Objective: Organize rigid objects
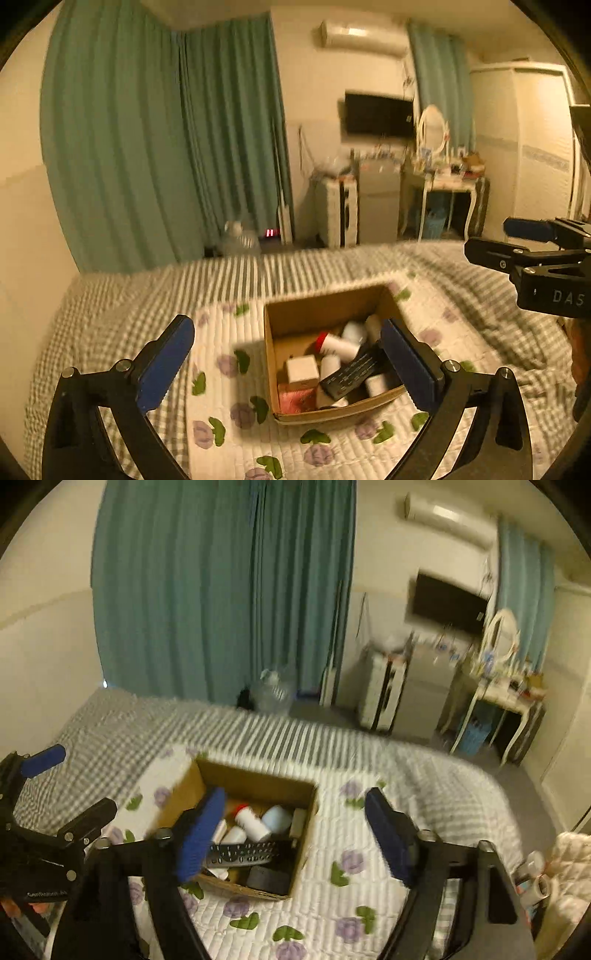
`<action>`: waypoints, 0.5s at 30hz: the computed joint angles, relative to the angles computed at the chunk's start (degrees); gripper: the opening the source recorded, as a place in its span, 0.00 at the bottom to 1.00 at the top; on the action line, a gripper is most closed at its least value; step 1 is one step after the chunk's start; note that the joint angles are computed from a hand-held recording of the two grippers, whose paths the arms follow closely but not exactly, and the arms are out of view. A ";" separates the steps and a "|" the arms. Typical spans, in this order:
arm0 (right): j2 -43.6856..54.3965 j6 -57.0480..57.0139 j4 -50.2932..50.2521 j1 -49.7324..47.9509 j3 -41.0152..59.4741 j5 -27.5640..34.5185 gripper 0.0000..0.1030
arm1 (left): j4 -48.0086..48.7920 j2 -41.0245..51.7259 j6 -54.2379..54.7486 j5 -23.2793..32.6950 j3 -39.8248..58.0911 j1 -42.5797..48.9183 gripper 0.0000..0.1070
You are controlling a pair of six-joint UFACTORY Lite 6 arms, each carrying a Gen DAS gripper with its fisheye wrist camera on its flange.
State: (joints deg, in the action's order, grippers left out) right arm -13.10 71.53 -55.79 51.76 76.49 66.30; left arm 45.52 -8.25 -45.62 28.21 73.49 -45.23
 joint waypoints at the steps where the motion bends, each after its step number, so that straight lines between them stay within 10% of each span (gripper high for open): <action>1: -0.42 2.27 -3.13 4.97 1.49 5.38 0.85 | 3.34 -2.15 -3.27 2.33 -0.59 -2.11 0.96; 7: -0.22 12.09 -13.68 27.39 4.42 26.83 1.00 | 15.43 -15.02 -15.51 10.59 -7.80 -12.43 0.96; 15: -4.76 34.77 -14.14 41.88 -14.06 30.95 1.00 | 25.49 -29.43 -33.73 6.87 -25.88 -14.08 0.96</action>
